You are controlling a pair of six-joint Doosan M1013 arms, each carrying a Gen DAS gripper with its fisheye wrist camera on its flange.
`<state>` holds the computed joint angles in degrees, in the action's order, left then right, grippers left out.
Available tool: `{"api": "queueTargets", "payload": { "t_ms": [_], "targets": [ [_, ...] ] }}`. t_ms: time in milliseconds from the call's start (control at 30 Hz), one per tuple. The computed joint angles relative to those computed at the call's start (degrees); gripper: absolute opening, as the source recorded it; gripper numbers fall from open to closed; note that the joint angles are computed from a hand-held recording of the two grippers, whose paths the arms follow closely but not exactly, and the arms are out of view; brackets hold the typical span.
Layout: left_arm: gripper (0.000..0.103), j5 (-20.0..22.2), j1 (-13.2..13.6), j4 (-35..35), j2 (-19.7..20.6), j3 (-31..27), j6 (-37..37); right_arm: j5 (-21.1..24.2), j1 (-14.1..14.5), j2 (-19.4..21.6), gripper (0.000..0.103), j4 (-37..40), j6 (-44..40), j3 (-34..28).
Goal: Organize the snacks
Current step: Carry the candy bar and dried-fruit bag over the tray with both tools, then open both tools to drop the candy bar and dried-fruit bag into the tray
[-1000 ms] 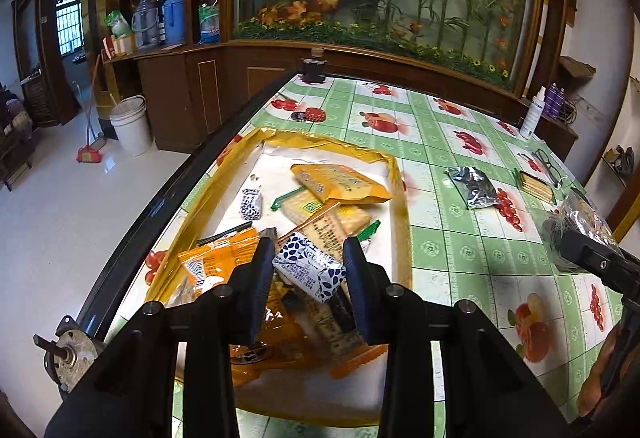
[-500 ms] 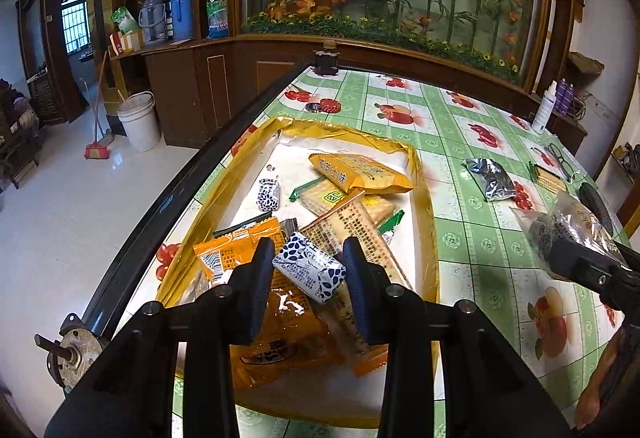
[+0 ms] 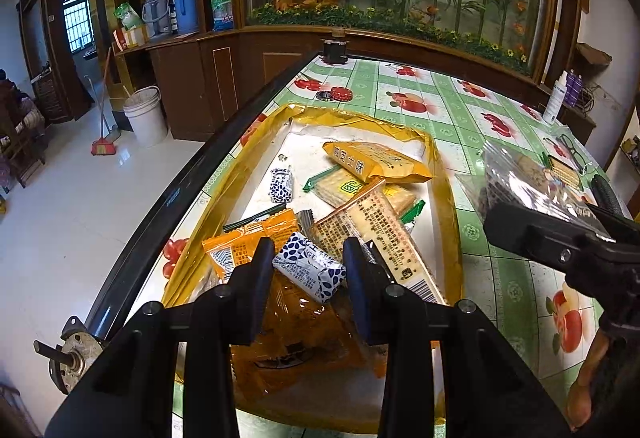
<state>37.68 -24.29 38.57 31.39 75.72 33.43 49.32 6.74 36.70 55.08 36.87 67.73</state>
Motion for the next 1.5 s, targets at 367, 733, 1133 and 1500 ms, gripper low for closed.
{"api": "queueTargets", "payload": {
  "t_ms": [367,733,1133,1500],
  "targets": [
    [0.033,-0.9,0.9,-2.6,0.1,0.1,1.1,0.0,1.2,2.2,0.061,-2.1,1.9,-3.8],
    [0.033,0.2,2.1,-8.0,1.5,-2.6,5.1,-1.0,3.0,8.6,0.062,-12.2,12.6,-14.2],
    [0.082,1.3,2.1,-6.1,2.0,-4.0,1.4,2.0,4.0,12.7,0.077,-16.8,16.2,-21.2],
    [0.082,1.1,1.6,-3.0,0.9,-2.9,-1.9,1.7,2.0,10.3,0.086,-6.3,11.6,-17.9]
  ]
}}
